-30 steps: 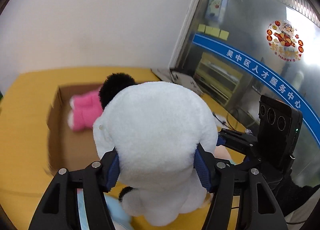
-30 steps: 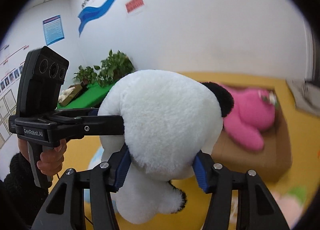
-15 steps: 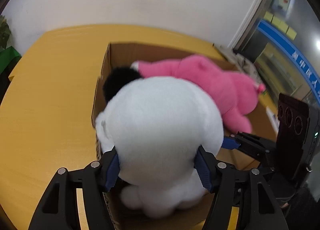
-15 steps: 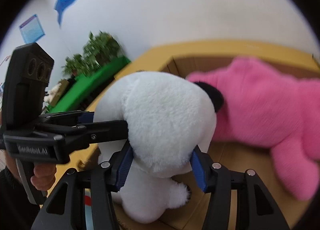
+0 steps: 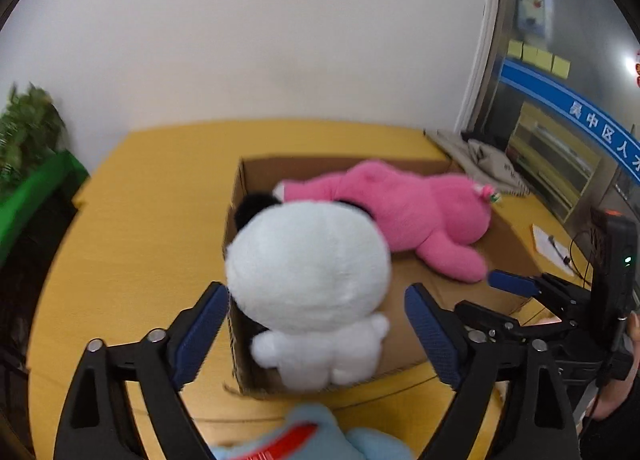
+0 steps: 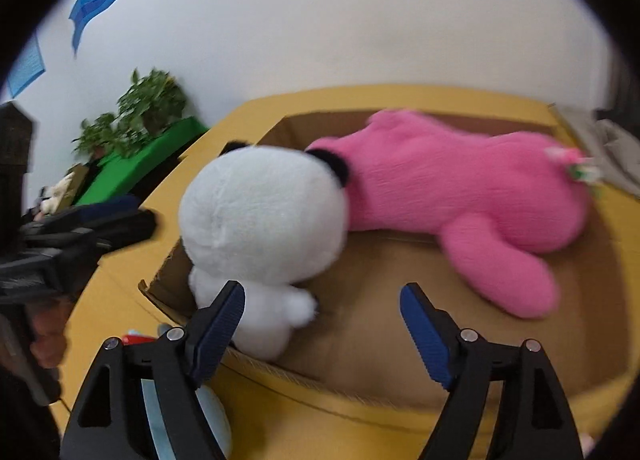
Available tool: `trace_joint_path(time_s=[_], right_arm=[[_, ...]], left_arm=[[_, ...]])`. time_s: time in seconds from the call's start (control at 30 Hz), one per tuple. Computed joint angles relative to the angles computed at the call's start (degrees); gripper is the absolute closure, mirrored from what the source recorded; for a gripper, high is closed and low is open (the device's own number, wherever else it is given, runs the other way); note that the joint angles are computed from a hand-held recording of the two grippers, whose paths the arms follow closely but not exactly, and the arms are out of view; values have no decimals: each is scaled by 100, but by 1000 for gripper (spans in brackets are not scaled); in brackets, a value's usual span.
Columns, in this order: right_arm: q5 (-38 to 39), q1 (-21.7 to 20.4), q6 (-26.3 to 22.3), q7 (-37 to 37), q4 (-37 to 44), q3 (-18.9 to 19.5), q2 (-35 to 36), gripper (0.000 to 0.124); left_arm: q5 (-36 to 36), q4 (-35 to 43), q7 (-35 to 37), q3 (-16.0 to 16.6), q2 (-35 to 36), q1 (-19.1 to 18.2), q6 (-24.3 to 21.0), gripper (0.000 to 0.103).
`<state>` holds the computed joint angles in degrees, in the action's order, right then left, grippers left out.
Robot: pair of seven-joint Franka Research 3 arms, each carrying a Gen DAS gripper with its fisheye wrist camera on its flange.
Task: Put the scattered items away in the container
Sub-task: 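Open both grippers and pull back from the white plush, then move both grippers to the light-blue bear with the red headband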
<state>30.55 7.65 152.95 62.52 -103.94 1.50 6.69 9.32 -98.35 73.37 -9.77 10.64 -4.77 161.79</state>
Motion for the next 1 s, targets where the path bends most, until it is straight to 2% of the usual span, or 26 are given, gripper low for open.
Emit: trace_joint_path(time_s=[0.07,0.1,0.2,0.27,0.33,0.5,0.63,1.0], right_arm=[[-580,46,503,481,-660,-126,-515,43],[-962,26,751,792,-1022,-172,-812,43],[-1880,-172,1279,1511,-1747,-147,-1435,43],[-2240,-357,1456,1739,-1964,-86,-1663,43],[-2392,-456,1541,1796,-2177,-90,-1899,43],[-2299,-509,1472,1464,-2586,-202,-2420,43],[-1989,-406,1489,1151,-2775,-317,-2648,43],[-1933,-587,1475,1040,-2912,-168,-2817,43]], left_arm=[[1216,-667,-1361,329,-607,-388,331,0],[1802,-928,-2002,343,-866,-464,391,0],[2780,-1428,-3118,84,-1349,-380,497,0],[3391,-1580,-3873,-156,-1535,-304,319,0],[3637,-1700,-4252,-307,-1669,-286,191,0],[3430,-1907,-4317,-453,-1889,-371,50,0],[3596,-1889,-4479,-595,-1962,-385,-227,0],[3552,-1974,-4463,-629,-2023,-451,-187,0]])
